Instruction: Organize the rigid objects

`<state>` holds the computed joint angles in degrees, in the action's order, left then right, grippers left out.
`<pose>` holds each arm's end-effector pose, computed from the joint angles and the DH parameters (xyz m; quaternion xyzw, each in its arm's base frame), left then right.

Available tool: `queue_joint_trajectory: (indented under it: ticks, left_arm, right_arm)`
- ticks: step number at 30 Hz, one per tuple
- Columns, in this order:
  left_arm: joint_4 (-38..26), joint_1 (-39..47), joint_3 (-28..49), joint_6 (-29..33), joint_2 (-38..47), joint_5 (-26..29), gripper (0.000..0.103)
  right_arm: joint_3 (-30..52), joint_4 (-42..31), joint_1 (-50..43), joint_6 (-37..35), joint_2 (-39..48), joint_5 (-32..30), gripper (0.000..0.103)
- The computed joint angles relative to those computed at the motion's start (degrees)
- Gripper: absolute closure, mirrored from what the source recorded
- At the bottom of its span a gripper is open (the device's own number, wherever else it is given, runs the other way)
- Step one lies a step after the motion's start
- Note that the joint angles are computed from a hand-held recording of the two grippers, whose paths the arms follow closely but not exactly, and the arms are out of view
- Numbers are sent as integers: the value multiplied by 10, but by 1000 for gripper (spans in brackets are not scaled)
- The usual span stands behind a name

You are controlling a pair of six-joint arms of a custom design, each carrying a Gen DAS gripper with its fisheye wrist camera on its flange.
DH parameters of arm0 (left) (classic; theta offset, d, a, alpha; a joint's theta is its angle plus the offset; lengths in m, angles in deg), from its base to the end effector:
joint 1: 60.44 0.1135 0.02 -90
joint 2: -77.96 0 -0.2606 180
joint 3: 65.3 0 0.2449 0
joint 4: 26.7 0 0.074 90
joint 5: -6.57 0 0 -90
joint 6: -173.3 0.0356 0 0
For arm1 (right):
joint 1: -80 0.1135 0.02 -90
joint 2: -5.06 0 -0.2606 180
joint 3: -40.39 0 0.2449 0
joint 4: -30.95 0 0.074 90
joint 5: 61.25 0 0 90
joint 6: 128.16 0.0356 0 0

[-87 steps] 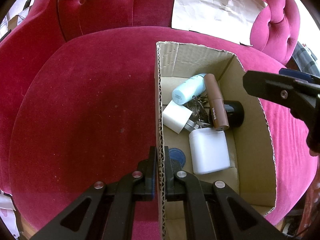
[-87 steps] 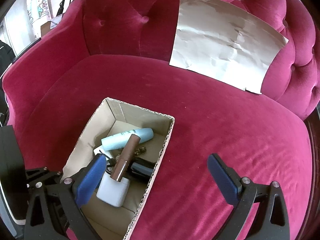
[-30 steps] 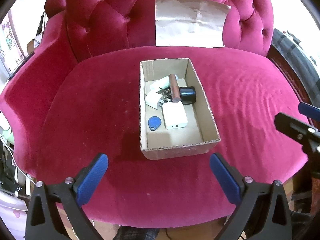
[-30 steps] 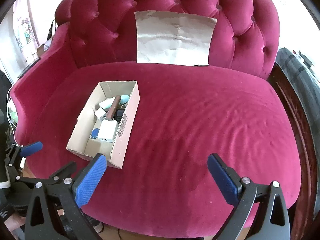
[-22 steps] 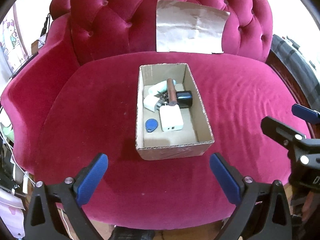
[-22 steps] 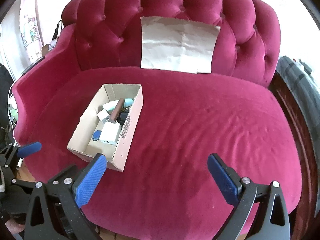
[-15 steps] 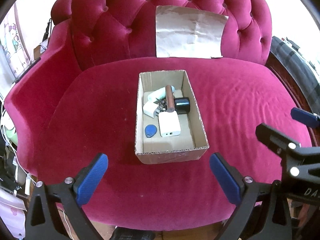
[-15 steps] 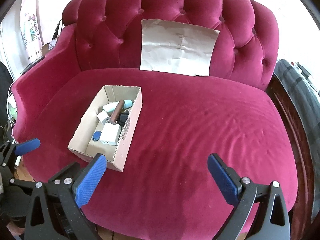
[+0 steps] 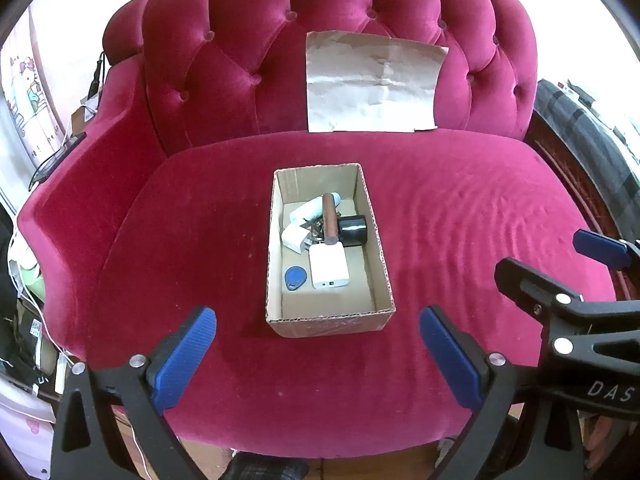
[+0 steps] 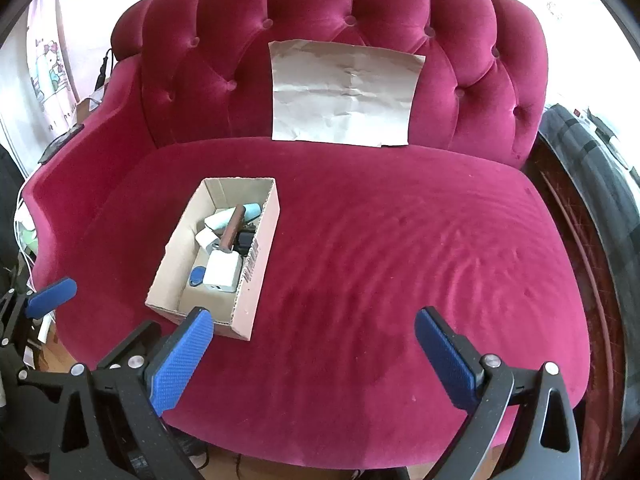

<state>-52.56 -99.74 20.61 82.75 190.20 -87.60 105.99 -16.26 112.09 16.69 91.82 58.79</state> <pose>0.3152 -0.2547 0.1596 0.3025 0.8958 -0.0780 0.3161 0.2402 0.1296 0.1878 0.2349 0.9204 -0.0601 0.3066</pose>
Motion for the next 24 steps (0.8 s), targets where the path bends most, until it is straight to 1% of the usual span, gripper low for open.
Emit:
queue_joint_trajectory:
  ticks: [5, 11, 17, 24]
  left_arm:
    - [-11, -2, 3, -1, -7, -4, 0]
    - [-13, -4, 0, -2, -15, -4, 0]
    - [-17, -4, 1, -3, -19, -4, 0]
    - [-18, -4, 2, -2, -19, -3, 0]
  right_arm:
    - [22, -38, 7, 13, 0, 4, 0]
    - [40, -64, 14, 17, 2, 13, 0]
    - [53, -81, 20, 22, 8, 27, 0]
    - [53, -79, 19, 21, 8, 24, 0]
